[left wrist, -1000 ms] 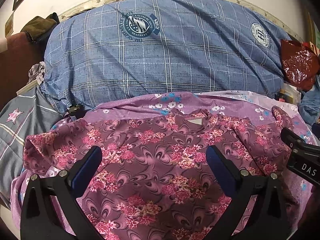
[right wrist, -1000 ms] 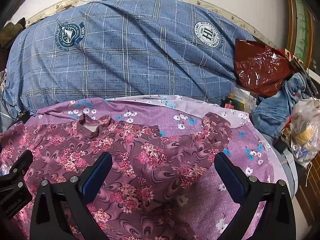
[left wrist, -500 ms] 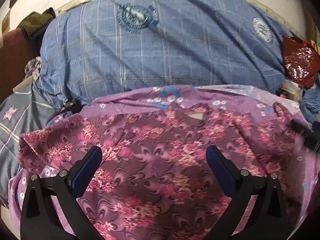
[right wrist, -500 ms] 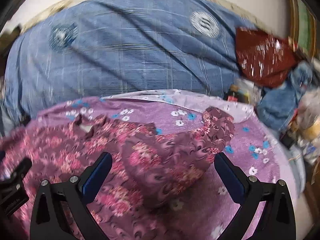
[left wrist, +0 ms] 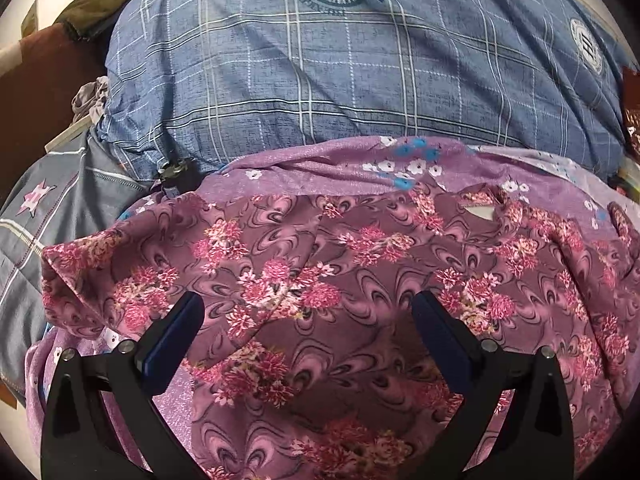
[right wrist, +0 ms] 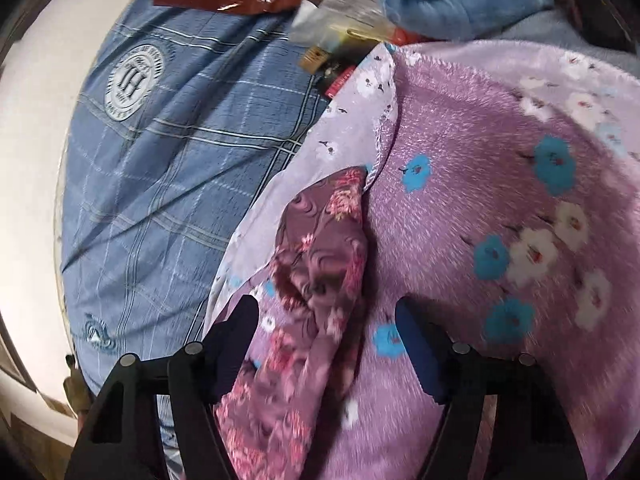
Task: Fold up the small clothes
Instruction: 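Grasp the shirt sleeve edge with the right gripper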
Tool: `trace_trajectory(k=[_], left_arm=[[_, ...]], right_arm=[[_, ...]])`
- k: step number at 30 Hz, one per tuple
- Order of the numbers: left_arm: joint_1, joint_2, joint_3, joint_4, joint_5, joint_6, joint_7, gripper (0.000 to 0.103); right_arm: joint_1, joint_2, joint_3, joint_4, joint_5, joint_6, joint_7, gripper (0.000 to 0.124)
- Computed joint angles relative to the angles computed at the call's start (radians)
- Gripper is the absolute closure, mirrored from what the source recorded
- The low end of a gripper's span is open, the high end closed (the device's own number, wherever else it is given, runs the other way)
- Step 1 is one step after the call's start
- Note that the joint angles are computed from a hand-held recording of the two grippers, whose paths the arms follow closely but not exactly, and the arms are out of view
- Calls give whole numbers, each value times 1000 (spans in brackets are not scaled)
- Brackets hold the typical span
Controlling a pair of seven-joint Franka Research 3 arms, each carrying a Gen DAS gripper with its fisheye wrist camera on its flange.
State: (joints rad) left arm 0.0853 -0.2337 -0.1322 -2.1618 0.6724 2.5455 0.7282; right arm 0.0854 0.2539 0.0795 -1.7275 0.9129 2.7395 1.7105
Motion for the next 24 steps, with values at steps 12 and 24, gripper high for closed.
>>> trace_trajectory(k=[12,24], left_arm=[[24,-17,15,2,7,-15,-43,0],[133,-121,65,-80,35,-10,-144,0]], right_arm=[[17,3,81,64,-9,125,-81,119],[301,112,136,324,-114,19,-309,116]])
